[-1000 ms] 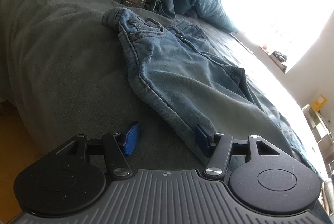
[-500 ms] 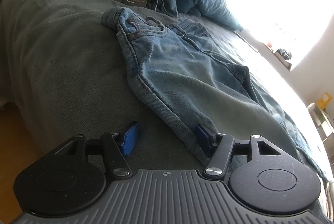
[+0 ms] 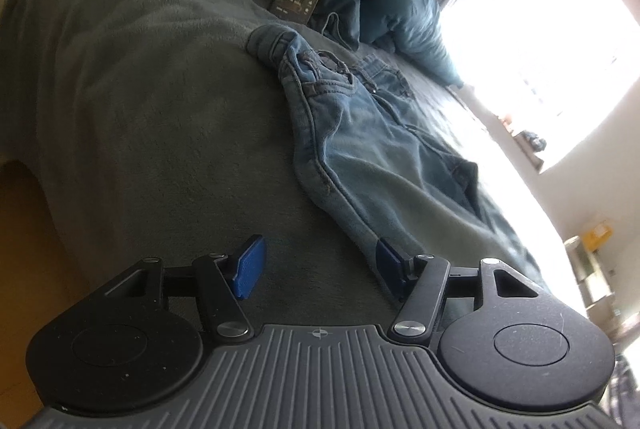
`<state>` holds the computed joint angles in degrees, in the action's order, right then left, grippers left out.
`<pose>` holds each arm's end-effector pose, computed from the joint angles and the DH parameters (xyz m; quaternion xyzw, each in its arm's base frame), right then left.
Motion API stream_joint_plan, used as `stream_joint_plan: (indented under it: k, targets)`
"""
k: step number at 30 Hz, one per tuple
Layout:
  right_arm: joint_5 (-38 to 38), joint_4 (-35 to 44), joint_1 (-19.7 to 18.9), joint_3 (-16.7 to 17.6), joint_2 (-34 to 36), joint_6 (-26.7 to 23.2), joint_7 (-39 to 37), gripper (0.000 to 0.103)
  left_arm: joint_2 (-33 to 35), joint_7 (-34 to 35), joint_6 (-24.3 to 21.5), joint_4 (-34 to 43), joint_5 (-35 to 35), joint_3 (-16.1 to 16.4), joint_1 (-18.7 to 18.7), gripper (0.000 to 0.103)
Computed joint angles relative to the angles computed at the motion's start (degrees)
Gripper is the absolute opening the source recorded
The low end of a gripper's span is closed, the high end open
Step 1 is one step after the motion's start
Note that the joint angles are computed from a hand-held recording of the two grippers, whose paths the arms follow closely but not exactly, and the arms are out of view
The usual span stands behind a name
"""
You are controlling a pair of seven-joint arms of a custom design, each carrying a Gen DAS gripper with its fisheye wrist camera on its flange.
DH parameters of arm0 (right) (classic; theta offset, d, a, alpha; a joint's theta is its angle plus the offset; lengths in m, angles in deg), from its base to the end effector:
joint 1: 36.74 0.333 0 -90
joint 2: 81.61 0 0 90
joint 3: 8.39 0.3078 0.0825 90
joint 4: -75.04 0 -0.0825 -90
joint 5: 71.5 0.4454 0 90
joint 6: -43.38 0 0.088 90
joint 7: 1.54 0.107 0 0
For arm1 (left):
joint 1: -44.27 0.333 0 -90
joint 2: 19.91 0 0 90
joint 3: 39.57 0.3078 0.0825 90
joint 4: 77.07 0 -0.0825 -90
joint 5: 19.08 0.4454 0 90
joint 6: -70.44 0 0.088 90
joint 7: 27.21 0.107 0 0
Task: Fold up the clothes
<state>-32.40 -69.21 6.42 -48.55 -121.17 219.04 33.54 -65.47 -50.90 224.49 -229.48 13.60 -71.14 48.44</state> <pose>0.4947 -0.0538 0.5211 -0.6440 0.5200 -0.2575 0.4985 0.3893 -0.2219 0.4903 -0.8478 0.2201 -0.4211 0.2357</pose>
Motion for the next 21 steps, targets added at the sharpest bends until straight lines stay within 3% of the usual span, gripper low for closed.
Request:
stream_joint_plan:
  k: [2,4,9,13,16,21]
  targets:
    - [-0.84,2.14,6.24,-2.67,1.10,-7.77,-4.70,0.037,-0.94,-1.61,2.01,-0.96,0.22,-0.25,0.57,0.061]
    - [-1.27,3.42,8.91,-2.49,3.09,-14.92,-7.80,0.039,-2.14,-3.19,3.88,-1.94,0.33,-0.94,1.43,0.061]
    - [2.18,6.38,10.15,-1.10,8.24,-31.89,-5.21,0.041,-3.57,-5.42,8.80,-3.57,-0.02,-2.77,4.63,0.061]
    - [10.30,9.50,5.90,-3.21,15.13,-41.24,11.21,0.043,-2.96,-5.43,14.11,-4.10,-1.25,-4.14,8.29,0.061]
    - [16.55,8.62,1.39,-4.97,16.40,-43.04,19.18,0.040,-1.64,-3.66,17.30,-3.69,-2.35,-5.23,10.91,0.061]
    - [23.34,4.84,-7.49,-2.82,13.26,-35.03,23.87,0.040,-1.12,-1.24,20.14,-3.33,-4.78,-7.70,14.16,0.062]
